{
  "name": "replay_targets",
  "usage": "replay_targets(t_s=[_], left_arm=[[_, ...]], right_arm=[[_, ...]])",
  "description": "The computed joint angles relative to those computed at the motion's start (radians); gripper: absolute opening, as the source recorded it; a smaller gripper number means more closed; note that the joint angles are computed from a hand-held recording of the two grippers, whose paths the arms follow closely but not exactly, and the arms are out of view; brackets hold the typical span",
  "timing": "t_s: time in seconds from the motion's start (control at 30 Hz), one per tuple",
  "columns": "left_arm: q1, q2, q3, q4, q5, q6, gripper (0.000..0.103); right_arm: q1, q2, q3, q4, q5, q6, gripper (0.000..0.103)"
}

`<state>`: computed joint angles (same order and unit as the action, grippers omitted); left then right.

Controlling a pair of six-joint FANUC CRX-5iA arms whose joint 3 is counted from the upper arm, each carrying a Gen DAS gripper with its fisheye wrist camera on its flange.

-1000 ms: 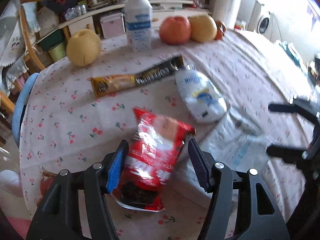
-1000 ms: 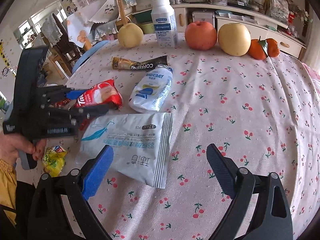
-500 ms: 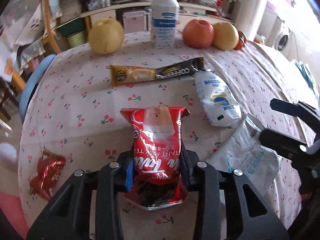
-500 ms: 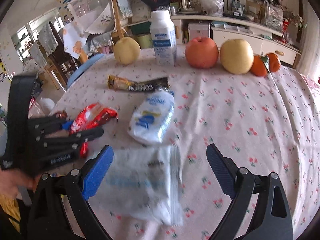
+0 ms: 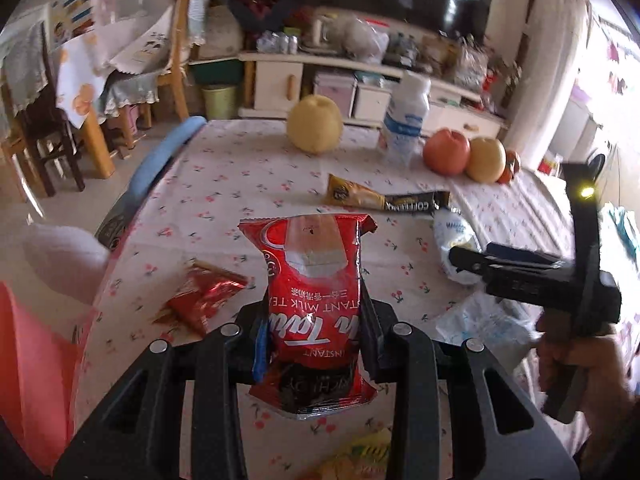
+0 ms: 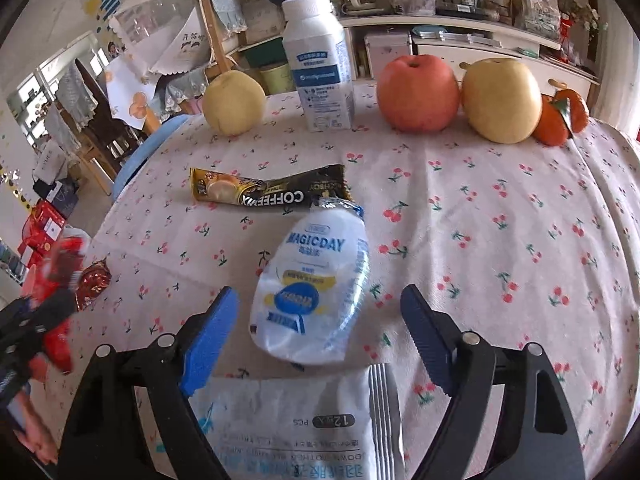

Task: Collect trash
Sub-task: 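Grasp the white Magicday drink pouch with the right tool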

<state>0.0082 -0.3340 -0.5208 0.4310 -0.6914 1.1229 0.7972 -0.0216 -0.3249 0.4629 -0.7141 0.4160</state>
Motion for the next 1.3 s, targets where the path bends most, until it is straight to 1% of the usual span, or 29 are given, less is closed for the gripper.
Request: replay_targets(t_s=[0.07, 0.13, 0.27, 0.33, 0.4, 0.47, 0.73, 0.9, 1.13, 1.3], left_arm=[[0.019, -0.02, -0.024, 0.034, 0.009, -0.012, 0.037], [0.035, -0.035, -0.041, 0.054, 0.01, -0.015, 0.037], [0.052, -0.041, -0.064, 0.085, 0.017, -0.037, 0.037], [0.057, -0.041, -0.071, 0.098, 0.023, -0.045, 0.037], [0.063, -0.04, -0.077, 0.109, 0.024, -0.053, 0.037], [0.07, -0.044, -0.084, 0.119, 0.022, -0.06, 0.037], [0.103, -0.052, -0.107, 0.179, 0.02, -0.1, 0.037], [0.117, -0.056, -0.113, 0.198, 0.011, -0.118, 0.037], [0.145, -0.085, -0.13, 0.222, 0.006, -0.147, 0.037], [0.17, -0.111, -0.141, 0.253, 0.001, -0.183, 0.037]], right_arm=[[0.001, 0.015, 0.013, 0.008, -0.008, 0.013, 0.081], [0.002, 0.03, 0.025, 0.013, -0.021, 0.027, 0.076], [0.011, 0.054, 0.036, 0.057, -0.046, 0.027, 0.073], [0.019, 0.067, 0.041, 0.083, -0.06, 0.032, 0.064], [0.028, 0.08, 0.043, 0.118, -0.082, 0.034, 0.064], [0.028, 0.081, 0.037, 0.131, -0.08, 0.036, 0.064], [0.021, 0.064, 0.018, 0.118, -0.037, 0.053, 0.063], [0.029, 0.025, -0.023, 0.151, -0.009, 0.007, 0.063], [0.057, -0.052, -0.099, 0.279, 0.021, -0.117, 0.063], [0.09, -0.094, -0.13, 0.322, 0.041, -0.153, 0.063]])
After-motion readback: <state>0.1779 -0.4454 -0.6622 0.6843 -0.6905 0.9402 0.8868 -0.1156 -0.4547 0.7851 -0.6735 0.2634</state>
